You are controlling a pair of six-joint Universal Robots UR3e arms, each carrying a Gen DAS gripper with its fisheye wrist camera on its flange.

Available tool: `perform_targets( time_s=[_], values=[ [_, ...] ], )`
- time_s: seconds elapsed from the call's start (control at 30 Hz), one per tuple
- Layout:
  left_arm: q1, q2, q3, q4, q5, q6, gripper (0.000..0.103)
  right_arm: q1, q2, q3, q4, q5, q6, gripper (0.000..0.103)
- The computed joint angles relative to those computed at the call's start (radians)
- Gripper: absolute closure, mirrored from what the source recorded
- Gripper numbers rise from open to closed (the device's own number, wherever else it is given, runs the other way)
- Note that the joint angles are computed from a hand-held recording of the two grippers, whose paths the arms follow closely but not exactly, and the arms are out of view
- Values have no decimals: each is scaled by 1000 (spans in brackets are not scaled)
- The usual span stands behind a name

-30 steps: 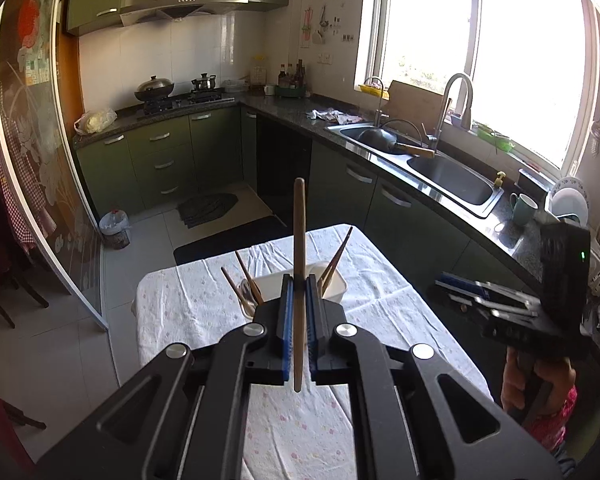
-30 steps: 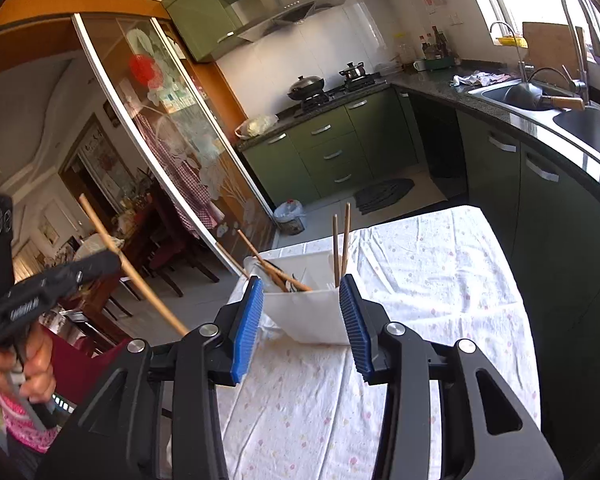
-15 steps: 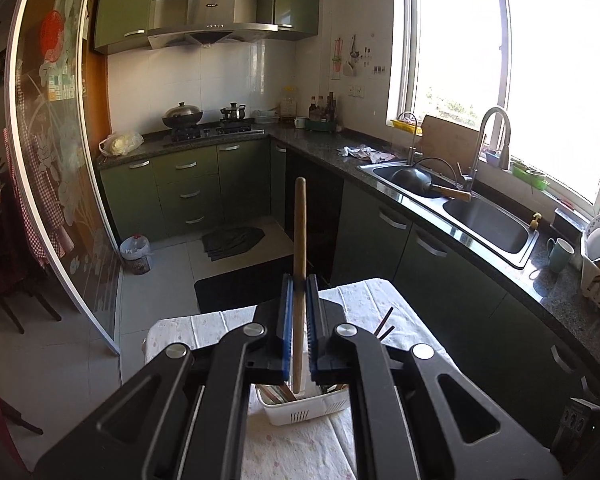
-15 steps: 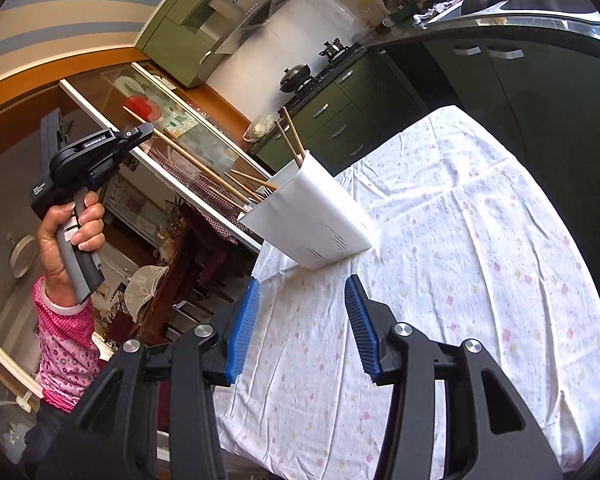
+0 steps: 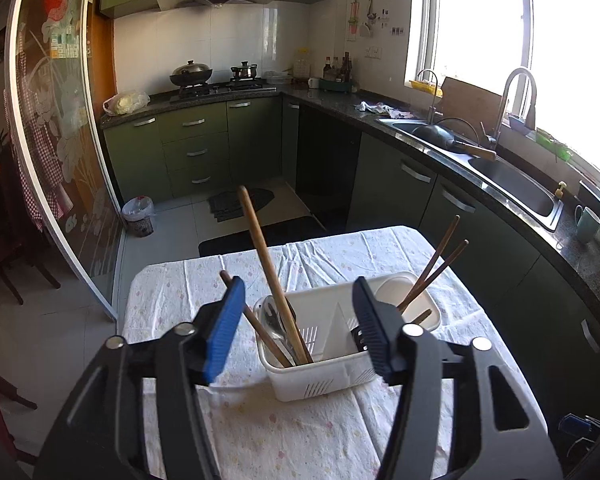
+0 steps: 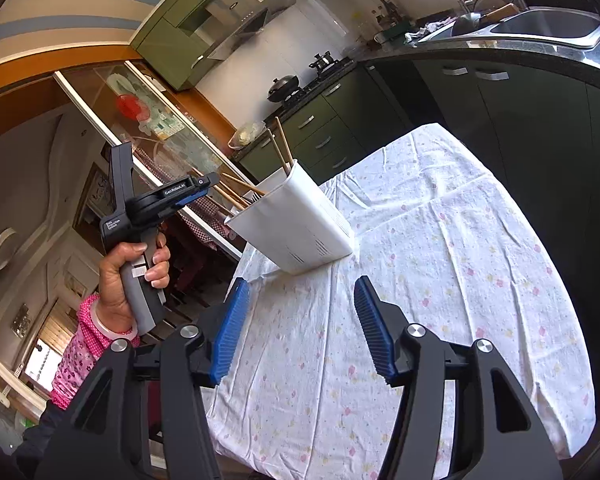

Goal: Organize utensils

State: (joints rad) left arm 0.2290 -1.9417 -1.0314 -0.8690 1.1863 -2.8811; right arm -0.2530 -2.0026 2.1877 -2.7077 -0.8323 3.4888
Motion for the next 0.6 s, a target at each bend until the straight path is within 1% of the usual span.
perform_targets(
  time_s=[0.07,0.1,0.13,0.2,0.23,0.27,0.3,0.33,0.43,0.5,0.6],
  values=[
    [9,44,-121,118,-7,-11,22,16,-4,-7,1,-23,7,40],
    [18,68,-183,183,-16,-18,17,33,-5,-16,-2,-51,12,37],
    [30,99,-251,245,-30,-24,11,58,-1,-25,-13,-90,20,33],
    [61,172,-376,327,-78,-31,11,108,3,-45,-29,-163,27,25],
    [84,216,-442,357,-110,-38,8,141,10,-54,-47,-210,35,17],
    [107,263,-509,390,-134,-47,7,177,18,-64,-66,-264,46,11],
    [128,314,-579,416,-151,-46,7,219,28,-75,-86,-327,54,9],
    [144,366,-645,433,-154,-37,7,260,35,-86,-98,-389,56,6],
    [202,559,-870,487,-166,19,7,399,83,-120,-156,-593,74,5],
    [244,699,-1025,528,-169,47,7,478,121,-134,-207,-702,82,5],
    [373,956,-1213,442,-283,122,7,581,181,-154,-270,-834,88,5]
  ],
)
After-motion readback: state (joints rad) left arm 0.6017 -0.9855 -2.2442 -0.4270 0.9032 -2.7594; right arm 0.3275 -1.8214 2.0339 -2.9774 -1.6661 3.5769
